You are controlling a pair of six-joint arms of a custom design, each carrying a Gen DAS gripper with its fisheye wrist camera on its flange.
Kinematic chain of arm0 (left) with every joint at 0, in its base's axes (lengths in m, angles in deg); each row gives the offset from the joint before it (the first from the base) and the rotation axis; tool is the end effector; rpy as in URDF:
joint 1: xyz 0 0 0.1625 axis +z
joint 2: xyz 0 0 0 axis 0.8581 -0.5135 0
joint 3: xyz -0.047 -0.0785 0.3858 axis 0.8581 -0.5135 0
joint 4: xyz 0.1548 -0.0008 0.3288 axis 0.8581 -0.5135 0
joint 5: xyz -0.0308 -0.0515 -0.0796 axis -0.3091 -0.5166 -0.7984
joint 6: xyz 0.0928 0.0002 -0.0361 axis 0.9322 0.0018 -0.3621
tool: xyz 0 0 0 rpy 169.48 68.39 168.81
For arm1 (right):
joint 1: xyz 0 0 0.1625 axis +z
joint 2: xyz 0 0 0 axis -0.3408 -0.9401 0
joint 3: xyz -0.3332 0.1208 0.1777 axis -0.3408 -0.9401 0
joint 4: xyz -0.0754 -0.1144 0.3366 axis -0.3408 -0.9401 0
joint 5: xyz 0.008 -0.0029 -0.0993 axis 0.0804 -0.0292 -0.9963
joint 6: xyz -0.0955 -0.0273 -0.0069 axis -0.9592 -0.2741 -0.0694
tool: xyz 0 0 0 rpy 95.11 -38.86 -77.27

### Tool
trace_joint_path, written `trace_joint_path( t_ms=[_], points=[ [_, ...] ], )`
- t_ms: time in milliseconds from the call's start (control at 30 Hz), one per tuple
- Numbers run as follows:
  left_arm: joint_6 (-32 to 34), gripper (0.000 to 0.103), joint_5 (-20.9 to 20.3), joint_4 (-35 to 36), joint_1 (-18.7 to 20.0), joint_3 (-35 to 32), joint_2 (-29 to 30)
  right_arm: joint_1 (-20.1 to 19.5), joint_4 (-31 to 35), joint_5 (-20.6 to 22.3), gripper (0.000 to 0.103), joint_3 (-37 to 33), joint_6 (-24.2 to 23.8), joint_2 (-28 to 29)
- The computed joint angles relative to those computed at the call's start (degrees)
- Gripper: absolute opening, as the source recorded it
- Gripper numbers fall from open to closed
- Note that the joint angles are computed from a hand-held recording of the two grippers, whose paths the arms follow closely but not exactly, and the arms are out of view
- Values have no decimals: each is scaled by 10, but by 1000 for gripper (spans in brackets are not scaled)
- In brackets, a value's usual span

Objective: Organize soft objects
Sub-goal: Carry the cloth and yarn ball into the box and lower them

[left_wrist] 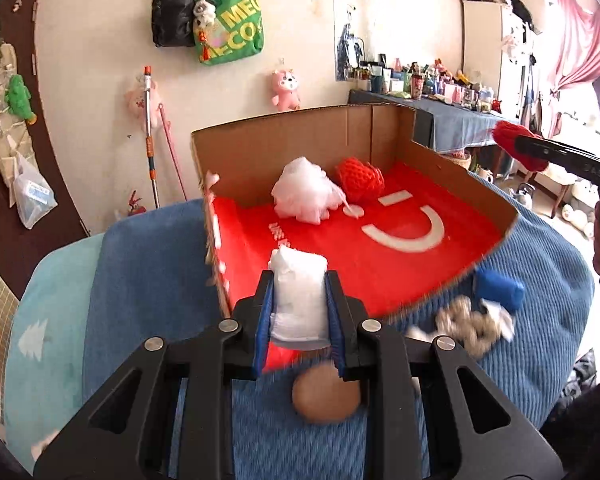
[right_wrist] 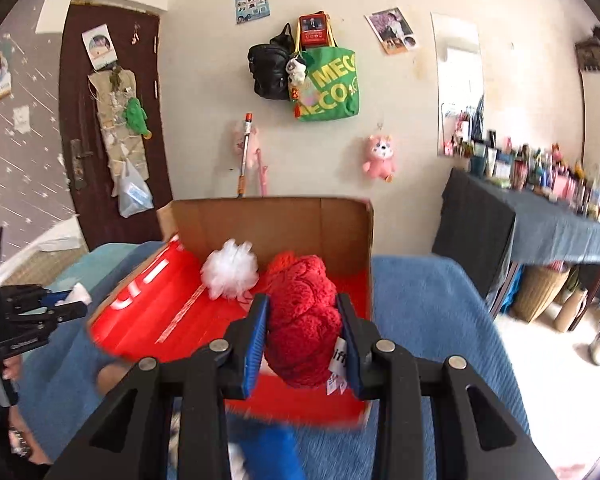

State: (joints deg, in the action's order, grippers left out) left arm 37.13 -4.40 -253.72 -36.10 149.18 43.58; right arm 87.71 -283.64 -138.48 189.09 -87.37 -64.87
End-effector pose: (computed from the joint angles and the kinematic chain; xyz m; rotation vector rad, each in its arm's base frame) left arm -0.3278 -0.3650 -0.0106 0.9567 2.2690 -0.8758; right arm -0.0120 -0.4081 0.3905 0.6360 -2.1688 1.2101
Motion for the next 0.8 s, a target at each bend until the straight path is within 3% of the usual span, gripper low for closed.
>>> trace_joint_path(
  t_ms=[200, 400, 633, 800],
  points=[
    [8, 23, -42, 150, 60, -143, 23, 78, -1, -140, 36, -128, 29, 130],
    [10, 23, -35, 270, 92, -258, 74, 112, 33, -248, 36, -234, 48, 226],
    [-16, 23, -26, 367, 124, -340, 115, 122, 70, -324, 36, -314, 56, 293],
    [-34, 23, -23, 404, 139, -370, 128, 120, 116, -350, 36, -350, 72, 320]
  ],
)
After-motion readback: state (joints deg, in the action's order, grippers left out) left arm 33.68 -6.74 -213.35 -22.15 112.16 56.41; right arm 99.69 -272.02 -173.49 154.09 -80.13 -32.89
